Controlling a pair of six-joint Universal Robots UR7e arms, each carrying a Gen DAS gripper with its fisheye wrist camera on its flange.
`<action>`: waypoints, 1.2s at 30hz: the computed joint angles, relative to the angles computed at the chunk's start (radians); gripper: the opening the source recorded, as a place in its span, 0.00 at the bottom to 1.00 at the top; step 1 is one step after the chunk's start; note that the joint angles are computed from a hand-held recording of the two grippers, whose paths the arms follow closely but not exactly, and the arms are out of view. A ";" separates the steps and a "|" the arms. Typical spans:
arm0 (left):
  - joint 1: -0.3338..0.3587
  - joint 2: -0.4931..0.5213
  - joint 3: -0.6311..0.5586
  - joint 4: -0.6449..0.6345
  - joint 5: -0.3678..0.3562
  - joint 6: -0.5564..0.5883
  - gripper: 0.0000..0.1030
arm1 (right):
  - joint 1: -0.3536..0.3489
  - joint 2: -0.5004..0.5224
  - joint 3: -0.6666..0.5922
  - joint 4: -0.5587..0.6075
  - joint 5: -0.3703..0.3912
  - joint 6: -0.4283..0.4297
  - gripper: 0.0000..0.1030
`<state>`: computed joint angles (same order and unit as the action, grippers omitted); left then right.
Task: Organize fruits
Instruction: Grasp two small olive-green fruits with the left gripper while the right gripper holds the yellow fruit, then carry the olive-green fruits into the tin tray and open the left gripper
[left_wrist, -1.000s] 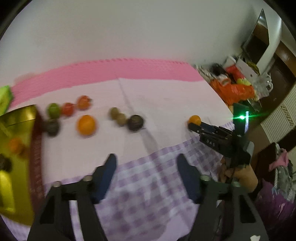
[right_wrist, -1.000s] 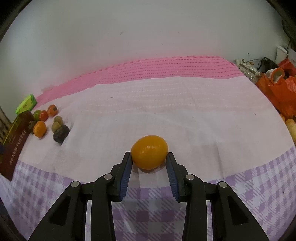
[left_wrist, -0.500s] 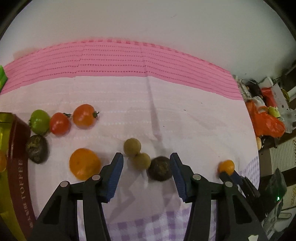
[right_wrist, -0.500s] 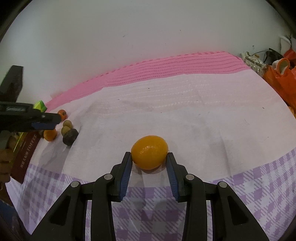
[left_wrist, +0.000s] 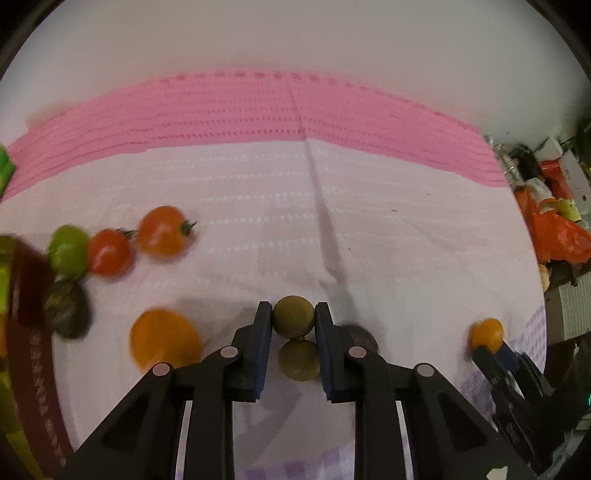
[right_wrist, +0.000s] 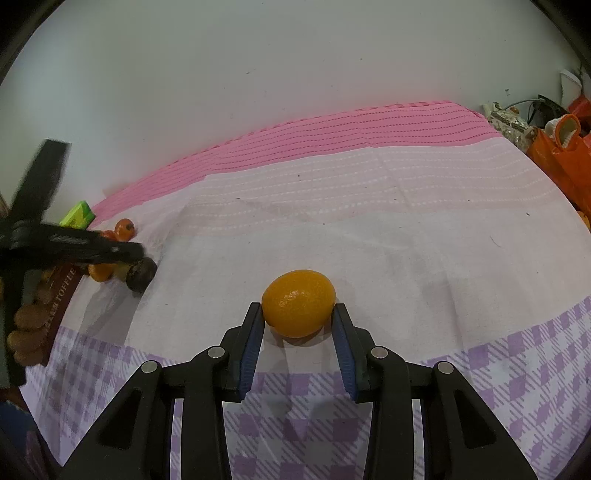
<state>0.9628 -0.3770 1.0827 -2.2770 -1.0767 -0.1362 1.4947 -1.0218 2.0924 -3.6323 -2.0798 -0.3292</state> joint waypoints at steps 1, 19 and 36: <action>-0.009 -0.036 0.064 -0.055 0.007 0.016 0.19 | 0.001 0.001 -0.001 -0.001 -0.003 0.000 0.37; -0.085 -0.476 0.637 -0.412 0.171 0.068 0.19 | 0.045 0.049 -0.047 -0.005 -0.141 0.058 0.37; -0.051 -0.571 0.725 -0.607 0.332 0.182 0.20 | 0.105 0.170 -0.151 -0.087 -0.368 0.075 0.37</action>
<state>0.9114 -0.9479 1.8074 -2.8840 -0.7449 0.0454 1.5995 -0.8513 1.9412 -3.7190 -2.4482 -0.2547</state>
